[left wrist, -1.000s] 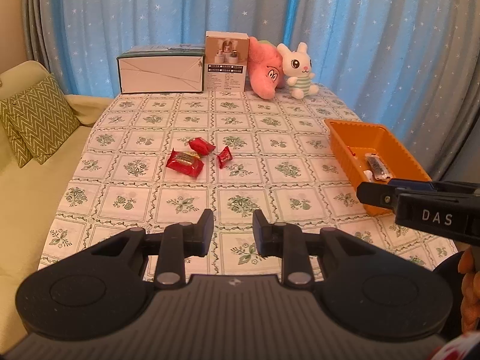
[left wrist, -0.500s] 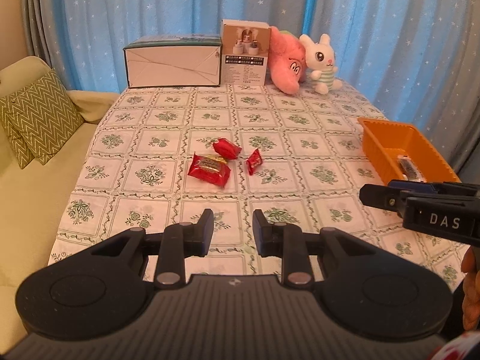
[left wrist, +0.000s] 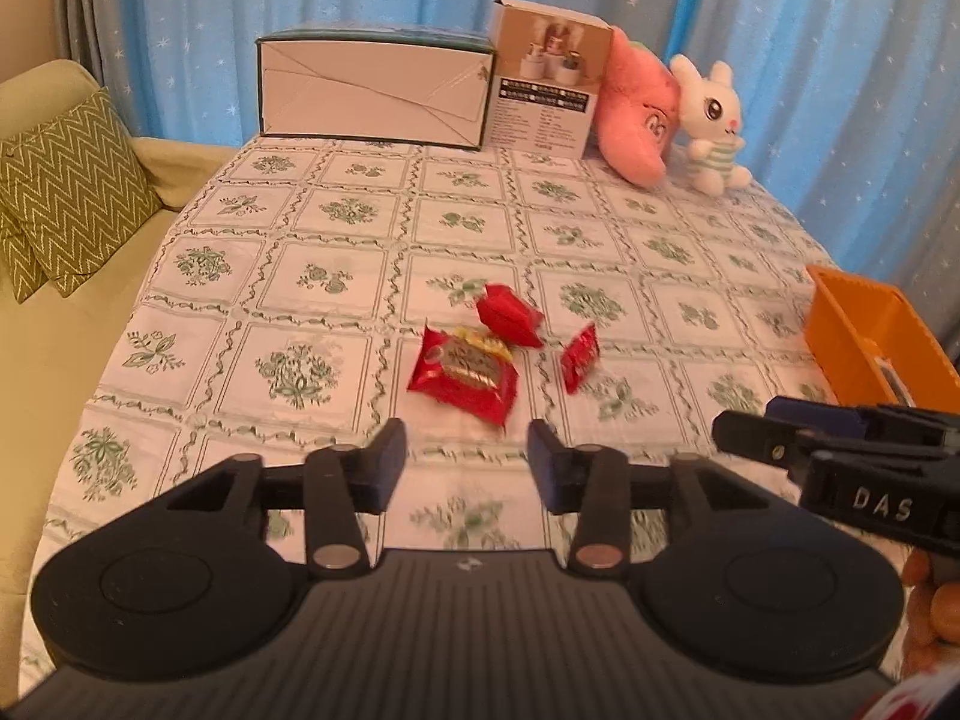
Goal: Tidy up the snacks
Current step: 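Grasp a red candy with the right tool while the left tool grasps the red-white printed packet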
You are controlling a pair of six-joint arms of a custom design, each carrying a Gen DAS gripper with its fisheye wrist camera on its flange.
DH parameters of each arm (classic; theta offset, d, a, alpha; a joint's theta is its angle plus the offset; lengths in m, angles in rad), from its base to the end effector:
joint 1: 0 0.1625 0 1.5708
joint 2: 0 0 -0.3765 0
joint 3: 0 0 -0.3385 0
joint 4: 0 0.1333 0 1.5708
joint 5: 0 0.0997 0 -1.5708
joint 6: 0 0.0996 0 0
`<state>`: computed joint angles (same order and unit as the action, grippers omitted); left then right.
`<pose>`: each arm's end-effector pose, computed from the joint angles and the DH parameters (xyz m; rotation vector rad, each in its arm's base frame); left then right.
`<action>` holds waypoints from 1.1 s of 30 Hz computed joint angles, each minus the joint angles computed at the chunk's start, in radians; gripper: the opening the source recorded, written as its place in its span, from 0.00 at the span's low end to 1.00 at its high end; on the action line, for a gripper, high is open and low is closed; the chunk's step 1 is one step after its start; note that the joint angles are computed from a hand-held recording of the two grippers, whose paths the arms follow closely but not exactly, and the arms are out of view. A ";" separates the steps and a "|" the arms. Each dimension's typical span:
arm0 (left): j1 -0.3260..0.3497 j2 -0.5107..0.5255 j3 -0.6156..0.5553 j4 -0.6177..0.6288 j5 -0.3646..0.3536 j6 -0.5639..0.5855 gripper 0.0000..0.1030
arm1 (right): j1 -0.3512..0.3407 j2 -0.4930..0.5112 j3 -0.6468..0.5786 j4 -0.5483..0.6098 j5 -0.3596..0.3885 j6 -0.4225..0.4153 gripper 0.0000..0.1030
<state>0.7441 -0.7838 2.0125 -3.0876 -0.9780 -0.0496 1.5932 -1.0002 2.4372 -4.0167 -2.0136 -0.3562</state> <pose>-0.2393 -0.4772 0.0585 0.8922 2.4883 -0.6890 0.0991 -0.3757 0.1803 0.1523 -2.3168 1.1682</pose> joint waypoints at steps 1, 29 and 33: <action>0.009 0.015 -0.016 -0.012 -0.004 0.010 0.50 | -0.008 0.017 -0.020 -0.003 0.009 -0.018 0.47; 0.126 0.160 -0.242 0.098 -0.098 0.008 0.32 | -0.118 0.184 -0.230 0.049 0.129 -0.114 0.61; 0.119 0.138 -0.218 0.083 -0.077 0.016 0.30 | -0.113 0.197 -0.242 0.042 0.128 -0.144 0.61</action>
